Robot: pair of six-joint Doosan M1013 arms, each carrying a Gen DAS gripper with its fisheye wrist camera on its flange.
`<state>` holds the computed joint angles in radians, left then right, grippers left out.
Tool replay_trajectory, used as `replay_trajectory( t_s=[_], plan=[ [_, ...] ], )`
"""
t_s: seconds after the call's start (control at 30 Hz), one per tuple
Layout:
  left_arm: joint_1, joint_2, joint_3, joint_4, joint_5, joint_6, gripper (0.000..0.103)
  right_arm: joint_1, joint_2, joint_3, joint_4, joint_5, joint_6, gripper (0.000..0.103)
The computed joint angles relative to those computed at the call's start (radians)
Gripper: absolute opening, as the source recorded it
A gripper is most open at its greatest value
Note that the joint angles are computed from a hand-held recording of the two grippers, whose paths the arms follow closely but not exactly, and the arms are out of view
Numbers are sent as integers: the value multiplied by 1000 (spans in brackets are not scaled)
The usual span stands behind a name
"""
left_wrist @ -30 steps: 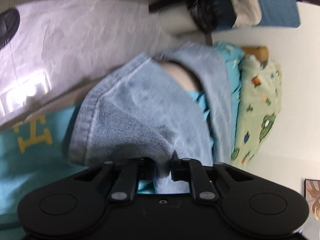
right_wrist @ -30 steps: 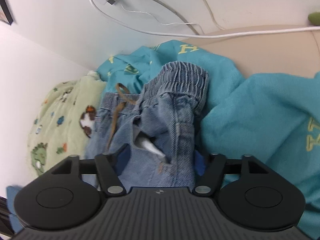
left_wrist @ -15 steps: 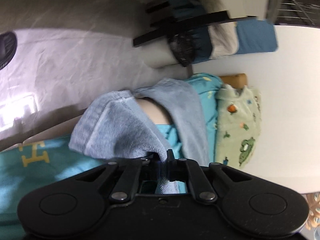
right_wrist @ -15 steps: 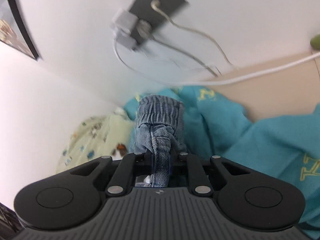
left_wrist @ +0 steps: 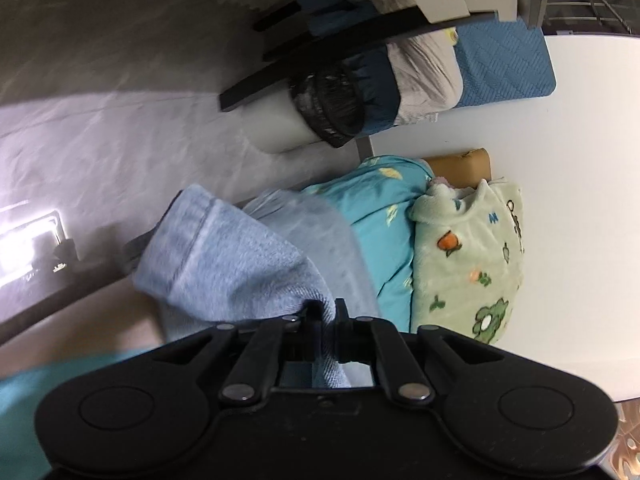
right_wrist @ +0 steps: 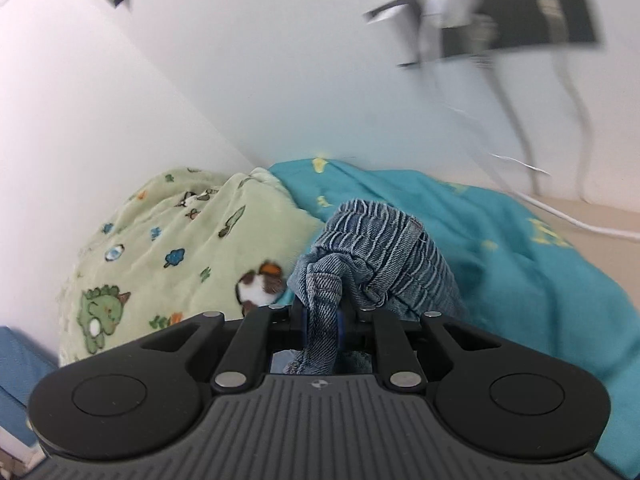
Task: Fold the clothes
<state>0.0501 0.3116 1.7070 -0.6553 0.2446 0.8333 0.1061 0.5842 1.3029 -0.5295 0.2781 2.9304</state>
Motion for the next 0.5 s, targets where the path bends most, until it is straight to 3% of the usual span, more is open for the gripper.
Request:
replay_trajectory(
  t_s=[0.17, 0.23, 0.33, 0.5],
  plan=[
    [14, 134, -180, 206, 80, -163, 4, 23, 164, -262, 37, 127, -115, 13],
    [17, 184, -231, 202, 80, -153, 4, 33, 242, -381, 39, 182, -184, 13],
    [17, 260, -318, 314, 137, -212, 4, 49, 366, -574, 43, 293, -277, 13],
    [31, 354, -402, 290, 218, -163, 5, 61, 516, -789, 56, 402, -403, 13]
  ],
)
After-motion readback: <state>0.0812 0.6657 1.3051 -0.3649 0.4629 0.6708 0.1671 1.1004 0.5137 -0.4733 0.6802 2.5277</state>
